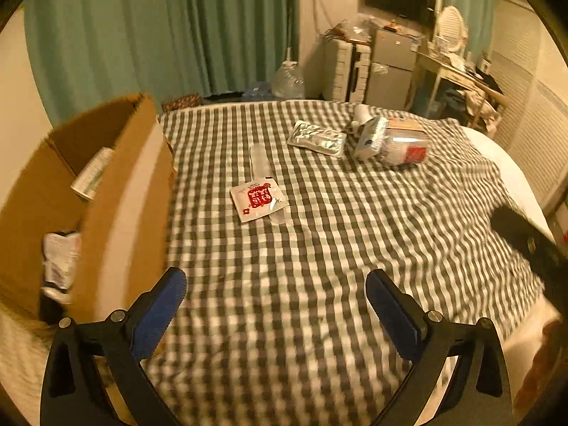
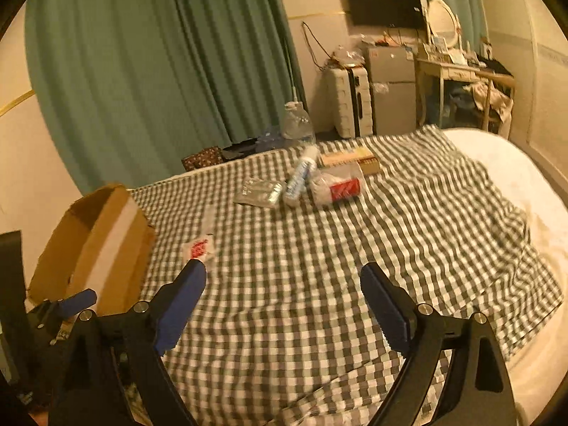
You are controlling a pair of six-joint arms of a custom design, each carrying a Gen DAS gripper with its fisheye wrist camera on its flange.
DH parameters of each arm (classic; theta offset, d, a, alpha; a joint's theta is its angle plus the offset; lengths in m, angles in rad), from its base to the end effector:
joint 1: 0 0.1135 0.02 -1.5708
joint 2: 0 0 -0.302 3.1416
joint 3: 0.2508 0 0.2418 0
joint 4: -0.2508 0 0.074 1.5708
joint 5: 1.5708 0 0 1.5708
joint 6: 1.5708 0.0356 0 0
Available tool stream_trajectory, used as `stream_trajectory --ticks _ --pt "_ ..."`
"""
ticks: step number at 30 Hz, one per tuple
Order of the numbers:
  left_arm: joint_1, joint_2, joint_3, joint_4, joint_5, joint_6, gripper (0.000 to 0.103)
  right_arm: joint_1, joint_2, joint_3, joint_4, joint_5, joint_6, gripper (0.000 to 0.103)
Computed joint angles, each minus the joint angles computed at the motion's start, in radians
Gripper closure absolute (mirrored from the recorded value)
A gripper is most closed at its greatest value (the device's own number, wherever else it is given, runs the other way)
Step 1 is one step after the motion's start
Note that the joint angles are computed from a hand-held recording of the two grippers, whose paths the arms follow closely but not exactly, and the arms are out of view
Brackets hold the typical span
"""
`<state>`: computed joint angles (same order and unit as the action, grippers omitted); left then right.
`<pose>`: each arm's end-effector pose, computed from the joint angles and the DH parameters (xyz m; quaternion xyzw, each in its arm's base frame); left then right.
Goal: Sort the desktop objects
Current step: 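Grasp the blue-and-white toothpaste box with the right gripper while the left grasps the clear comb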
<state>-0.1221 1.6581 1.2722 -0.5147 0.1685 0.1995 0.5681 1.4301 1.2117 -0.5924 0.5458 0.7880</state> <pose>0.3503 -0.0490 0.2963 0.1780 0.9245 -0.0667 0.3305 0.2555 0.1411 0.3447 0.1975 0.8779 0.0291 0.4352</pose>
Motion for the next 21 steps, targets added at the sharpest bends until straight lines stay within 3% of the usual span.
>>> stream_trajectory --ticks 6,10,13,17,21 --pt "-0.047 0.188 0.08 0.119 -0.07 -0.129 0.0 -0.138 0.053 -0.096 0.145 -0.106 -0.061 0.014" --pt "-0.071 0.321 0.153 0.209 -0.153 -0.15 0.0 -0.207 0.145 -0.076 0.197 -0.138 -0.139 0.014" --pt "-0.065 0.401 0.208 0.242 -0.154 -0.185 0.0 -0.246 0.197 -0.062 0.255 -0.169 -0.196 0.014" --pt "-0.065 0.49 0.284 0.231 -0.161 -0.183 0.0 -0.272 0.313 0.031 0.314 -0.2 -0.276 0.014" --pt "-0.074 0.52 0.264 0.319 -0.213 -0.117 0.0 -0.304 0.457 0.172 0.331 -0.259 -0.329 0.014"
